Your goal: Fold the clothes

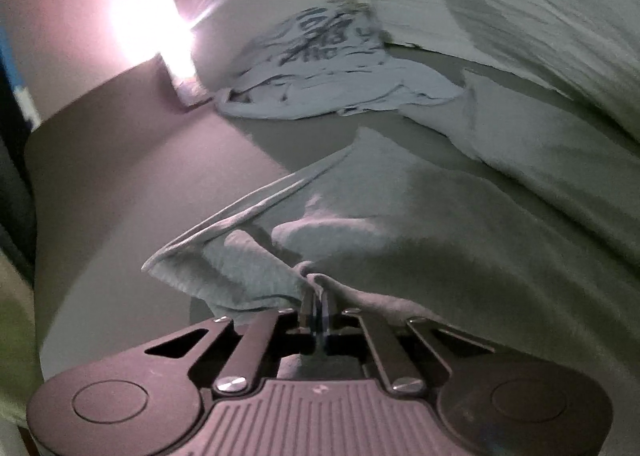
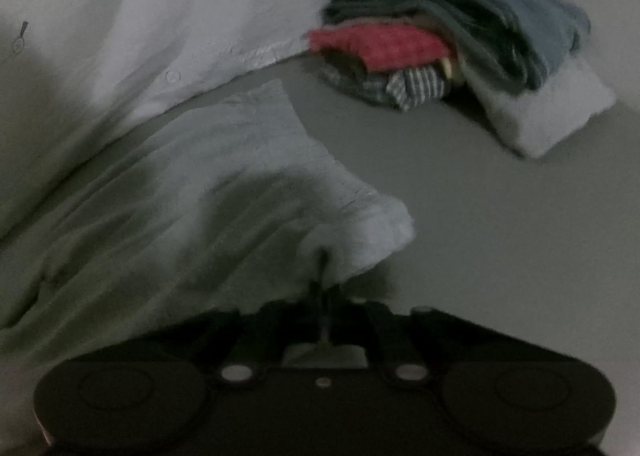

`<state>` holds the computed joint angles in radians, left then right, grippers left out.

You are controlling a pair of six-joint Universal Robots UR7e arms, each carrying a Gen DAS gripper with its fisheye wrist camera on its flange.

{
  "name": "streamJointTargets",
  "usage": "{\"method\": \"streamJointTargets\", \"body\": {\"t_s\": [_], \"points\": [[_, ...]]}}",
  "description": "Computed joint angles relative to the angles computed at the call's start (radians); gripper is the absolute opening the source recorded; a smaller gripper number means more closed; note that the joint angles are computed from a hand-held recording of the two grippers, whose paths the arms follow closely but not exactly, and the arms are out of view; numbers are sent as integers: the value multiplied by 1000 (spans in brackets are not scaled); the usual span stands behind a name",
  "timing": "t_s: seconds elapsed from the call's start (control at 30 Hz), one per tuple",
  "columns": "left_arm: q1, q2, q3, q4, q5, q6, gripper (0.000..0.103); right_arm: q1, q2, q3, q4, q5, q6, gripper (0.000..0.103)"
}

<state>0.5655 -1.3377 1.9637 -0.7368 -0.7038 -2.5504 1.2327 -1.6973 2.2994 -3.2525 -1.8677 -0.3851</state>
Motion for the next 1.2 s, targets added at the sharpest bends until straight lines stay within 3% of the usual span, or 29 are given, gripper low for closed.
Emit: {"method": "streamJointTargets", "body": {"t_s": [0.17,0.27,0.4,0.47,0.7,0.8,0.87,0.97,1.03,1.2], "points": [[-93,-45,-68,207,1,-259,2,80,-65,-17,-36,18,-25,2],[-156,-47,-117,338,-2,-329,2,145,-106,-49,-17,10,-46,1],[-163,-69,-91,320,-61,-263,2,181,-49,-72,-41,-149,-148,2],[-147,-101,-38,242,-95,-201,2,161,-32,-69,-9,-207,-124,2],[-140,-213,118,33,-173,-97,7,105,13,-41,40,-301,-122,4],[-153,-230,136,17,-175,-64,17,98,4,-43,63,-306,-92,18],[-173,-241,142,31,-176,-78,35,107,7,-37,47,-332,-97,34],[-207,-275,154,64,-183,-142,55,95,-7,-23,41,-297,-73,45],[-218,-311,168,77,-180,-187,61,81,-22,-13,44,-256,-42,47],[-224,-437,225,59,-136,-245,63,19,-45,-6,66,-134,66,57]]}}
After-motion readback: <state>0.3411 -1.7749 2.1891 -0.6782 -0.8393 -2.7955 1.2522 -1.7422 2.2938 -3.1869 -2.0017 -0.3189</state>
